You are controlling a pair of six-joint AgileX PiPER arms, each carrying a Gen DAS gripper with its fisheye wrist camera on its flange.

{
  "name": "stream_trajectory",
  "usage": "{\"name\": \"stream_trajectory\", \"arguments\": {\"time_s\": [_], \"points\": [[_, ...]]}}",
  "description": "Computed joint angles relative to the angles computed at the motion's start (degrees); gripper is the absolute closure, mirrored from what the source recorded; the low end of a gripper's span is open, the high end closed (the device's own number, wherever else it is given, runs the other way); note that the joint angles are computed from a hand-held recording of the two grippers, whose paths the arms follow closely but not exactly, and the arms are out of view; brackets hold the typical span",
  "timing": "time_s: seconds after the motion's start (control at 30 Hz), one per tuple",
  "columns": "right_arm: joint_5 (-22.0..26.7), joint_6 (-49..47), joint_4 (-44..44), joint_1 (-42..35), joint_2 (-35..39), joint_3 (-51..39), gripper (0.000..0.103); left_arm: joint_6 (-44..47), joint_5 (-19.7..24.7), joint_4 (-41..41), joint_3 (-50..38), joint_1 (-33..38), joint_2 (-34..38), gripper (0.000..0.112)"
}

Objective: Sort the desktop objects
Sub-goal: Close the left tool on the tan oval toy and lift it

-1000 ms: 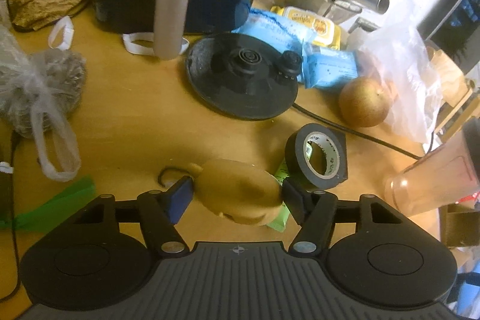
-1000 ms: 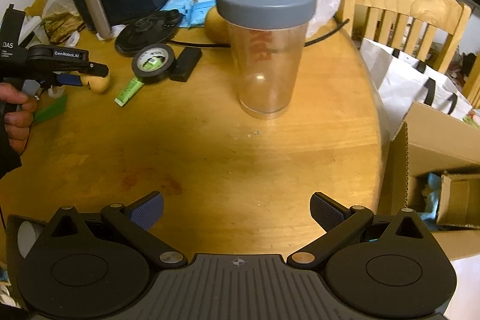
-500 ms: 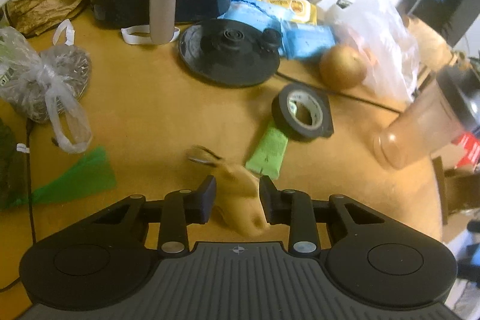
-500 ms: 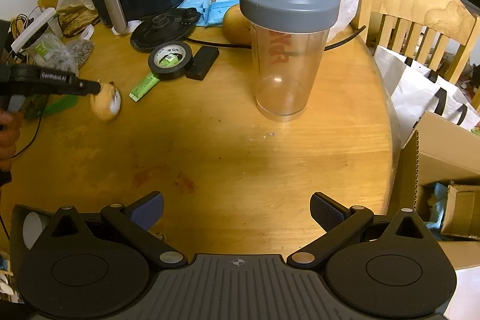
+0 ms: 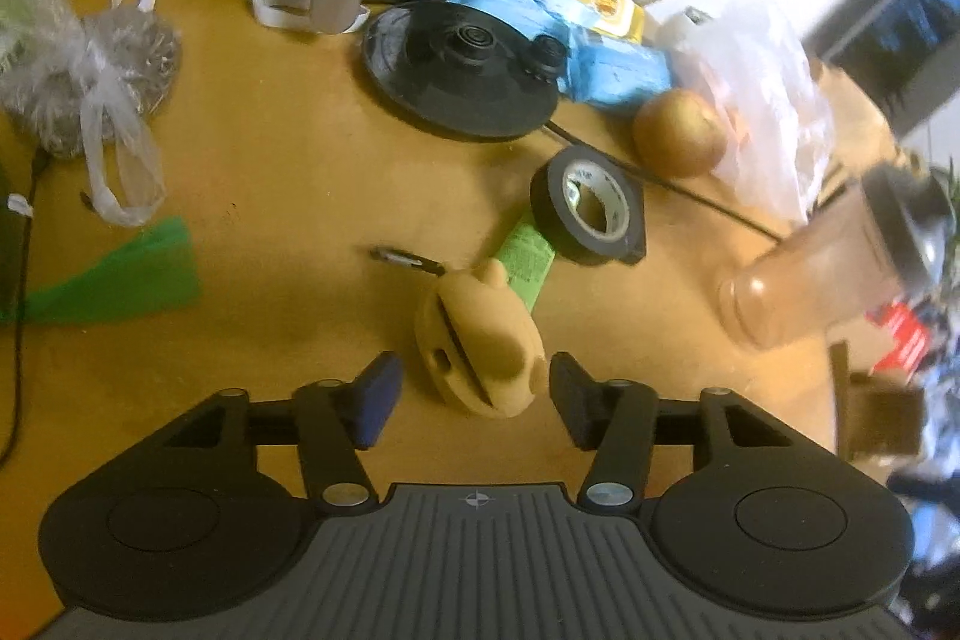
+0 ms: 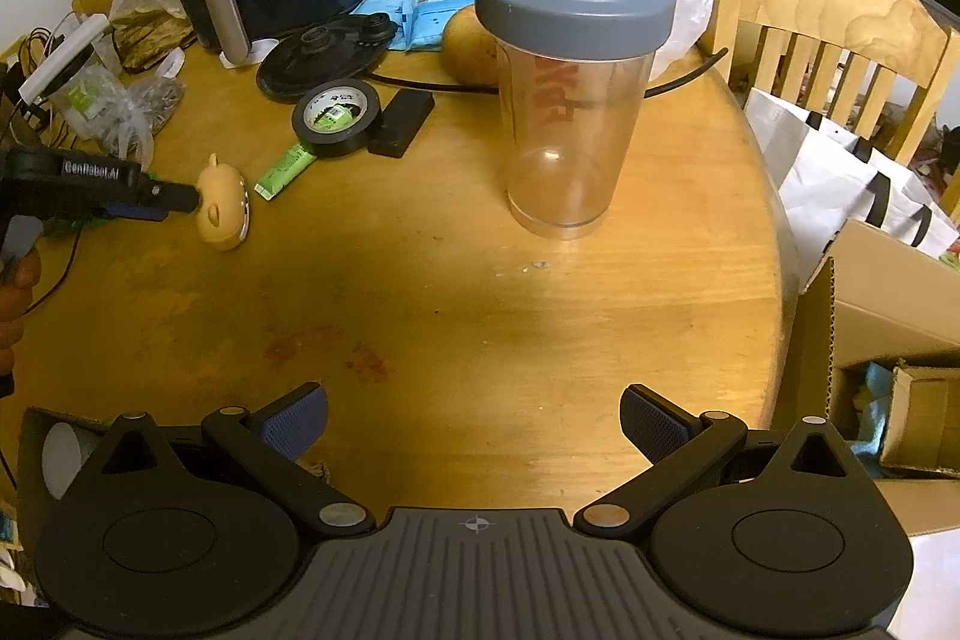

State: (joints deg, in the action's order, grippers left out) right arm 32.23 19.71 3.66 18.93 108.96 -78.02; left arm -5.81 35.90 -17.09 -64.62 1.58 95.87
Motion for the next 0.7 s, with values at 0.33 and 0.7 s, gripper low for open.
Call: {"name": "stream_trajectory", "arguments": {"time_s": [0.33, 0.7], "points": [[0.21, 2.15, -1.19, 0.07, -0.18, 0.19, 0.0, -7.73, 2.6, 2.59, -7.85, -1.86, 7.55, 0.043], [0.38, 4.33, -2.2, -0.35, -1.0, 1.73, 0.0, -9.15, 5.15, -8.0, -11.51, 1.16, 12.7, 0.041]]}}
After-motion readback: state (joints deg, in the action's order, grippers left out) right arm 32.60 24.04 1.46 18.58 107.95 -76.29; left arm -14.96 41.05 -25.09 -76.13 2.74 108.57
